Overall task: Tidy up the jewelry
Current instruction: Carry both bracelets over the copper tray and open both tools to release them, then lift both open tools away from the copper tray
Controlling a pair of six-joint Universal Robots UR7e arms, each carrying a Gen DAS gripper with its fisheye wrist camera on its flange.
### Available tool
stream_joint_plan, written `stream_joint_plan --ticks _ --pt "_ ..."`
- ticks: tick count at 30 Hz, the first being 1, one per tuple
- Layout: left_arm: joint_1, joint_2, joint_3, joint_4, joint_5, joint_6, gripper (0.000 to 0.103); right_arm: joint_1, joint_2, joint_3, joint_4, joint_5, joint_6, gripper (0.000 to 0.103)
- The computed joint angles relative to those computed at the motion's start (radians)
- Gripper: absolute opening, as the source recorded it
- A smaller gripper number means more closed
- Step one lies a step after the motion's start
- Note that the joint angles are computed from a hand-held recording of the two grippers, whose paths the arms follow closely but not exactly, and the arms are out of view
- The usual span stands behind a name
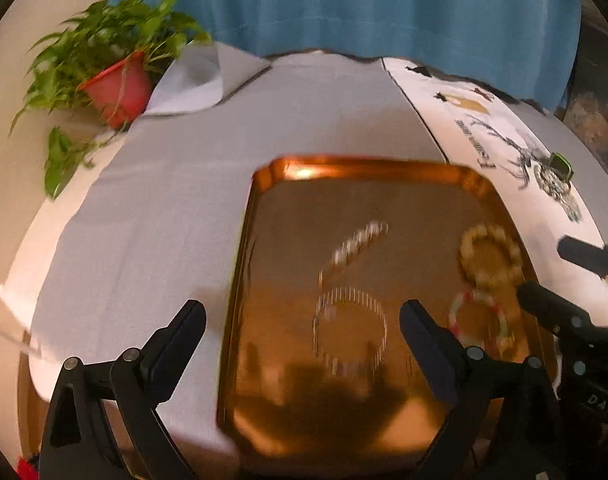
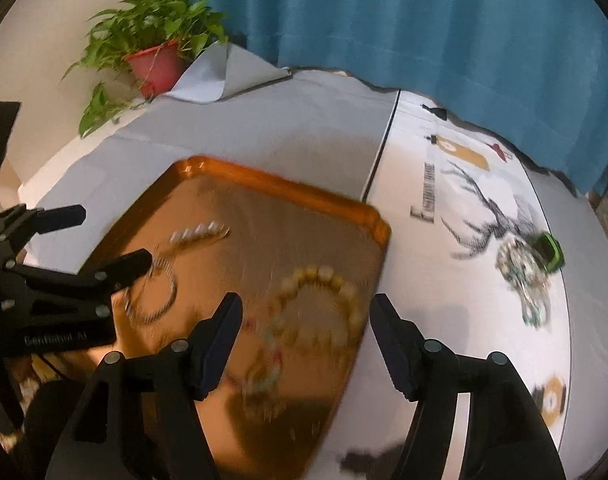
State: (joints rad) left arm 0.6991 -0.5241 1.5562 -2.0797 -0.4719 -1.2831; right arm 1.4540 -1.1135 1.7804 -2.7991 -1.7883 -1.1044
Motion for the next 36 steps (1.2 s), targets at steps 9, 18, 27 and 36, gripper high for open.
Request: stream_joint_plan --ticks 9,18,27,36 --pt "-0.194 -0.021 0.139 0.001 -0.138 -0.222 0.097 -0.09 -0.3 0.242 0.048 0.04 -0.052 0.067" --pt "-0.341 0.025 0.046 0.208 -0.144 -0.324 0.097 -0.16 -0.559 0.354 0.127 0.181 -0.104 0.067" --pt "-0.415 0.045 -0.017 0.351 -0.103 -0.441 0.097 -0.224 -0.715 0.375 0.208 0.293 -0.159 0.07" --pt "-0.446 0.066 -0.053 0.416 -0.116 -0.461 0.097 -0.282 -0.789 0.398 0.271 0.341 -0.183 0.07"
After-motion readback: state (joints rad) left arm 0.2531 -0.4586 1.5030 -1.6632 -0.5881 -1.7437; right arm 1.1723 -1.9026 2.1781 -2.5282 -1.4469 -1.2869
